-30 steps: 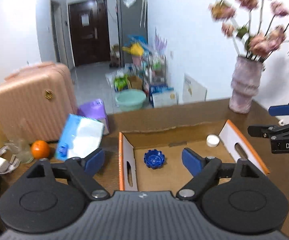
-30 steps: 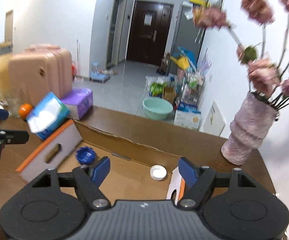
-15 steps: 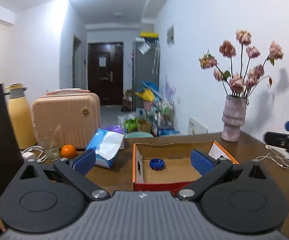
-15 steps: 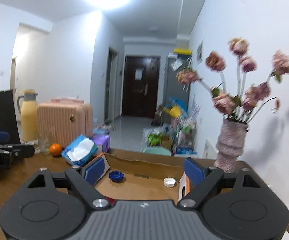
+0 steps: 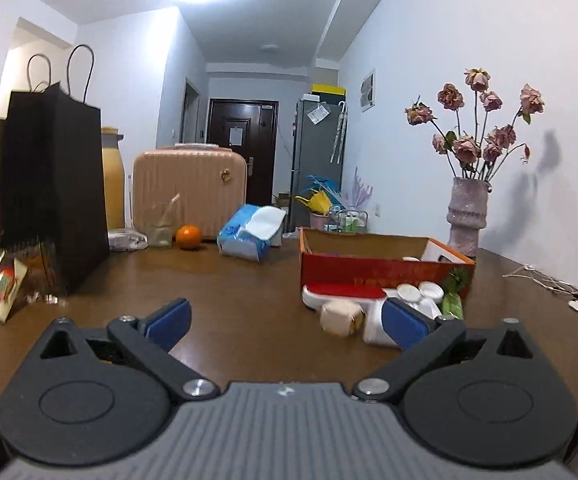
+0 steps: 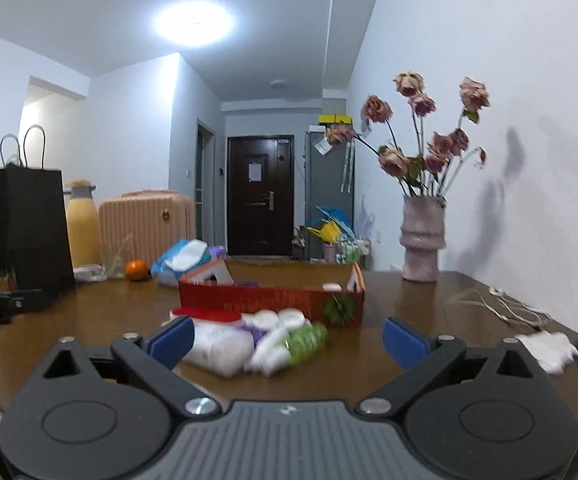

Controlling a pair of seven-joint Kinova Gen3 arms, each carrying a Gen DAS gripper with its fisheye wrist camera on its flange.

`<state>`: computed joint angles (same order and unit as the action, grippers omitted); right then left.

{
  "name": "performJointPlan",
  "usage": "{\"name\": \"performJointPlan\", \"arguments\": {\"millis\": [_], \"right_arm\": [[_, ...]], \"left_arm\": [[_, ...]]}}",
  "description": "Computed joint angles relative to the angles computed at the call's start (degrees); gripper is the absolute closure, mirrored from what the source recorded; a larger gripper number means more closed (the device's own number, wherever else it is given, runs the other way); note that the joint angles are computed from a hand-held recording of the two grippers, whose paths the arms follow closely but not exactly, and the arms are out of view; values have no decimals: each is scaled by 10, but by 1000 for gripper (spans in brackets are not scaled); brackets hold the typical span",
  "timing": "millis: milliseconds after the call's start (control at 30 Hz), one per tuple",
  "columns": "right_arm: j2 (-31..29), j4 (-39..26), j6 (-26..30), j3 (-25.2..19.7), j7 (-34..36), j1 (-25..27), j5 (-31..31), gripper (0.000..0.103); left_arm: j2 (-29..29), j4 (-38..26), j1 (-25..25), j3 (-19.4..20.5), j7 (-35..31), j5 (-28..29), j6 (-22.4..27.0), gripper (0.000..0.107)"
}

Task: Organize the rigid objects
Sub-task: 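Withdraw both tools from the box back toward the remaining items, then grasp the cream plug adapter with the left tool while the right tool grasps the green bottle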

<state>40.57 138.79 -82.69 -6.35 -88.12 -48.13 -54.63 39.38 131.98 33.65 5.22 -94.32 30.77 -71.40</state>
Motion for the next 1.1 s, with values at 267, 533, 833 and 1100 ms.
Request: {"name": "performJointPlan", "arguments": {"millis": [267,533,833,1100], "right_arm": [[19,7,-3,-9,-18,-28,-50,2],[6,-37,94,10,15,27,13,3],[-5,-145,279,74,34,120,135,15],[24,-320,465,30,140,253,143,32]], "left_arm": [[-2,-5,20,-15,-21,-44,51,4],[3,-81,19,-55,-35,-48,164,4],[52,-302,-49,-38,-144,-9,372,16],[122,-504,-119,16,-267,134,558,24]]}}
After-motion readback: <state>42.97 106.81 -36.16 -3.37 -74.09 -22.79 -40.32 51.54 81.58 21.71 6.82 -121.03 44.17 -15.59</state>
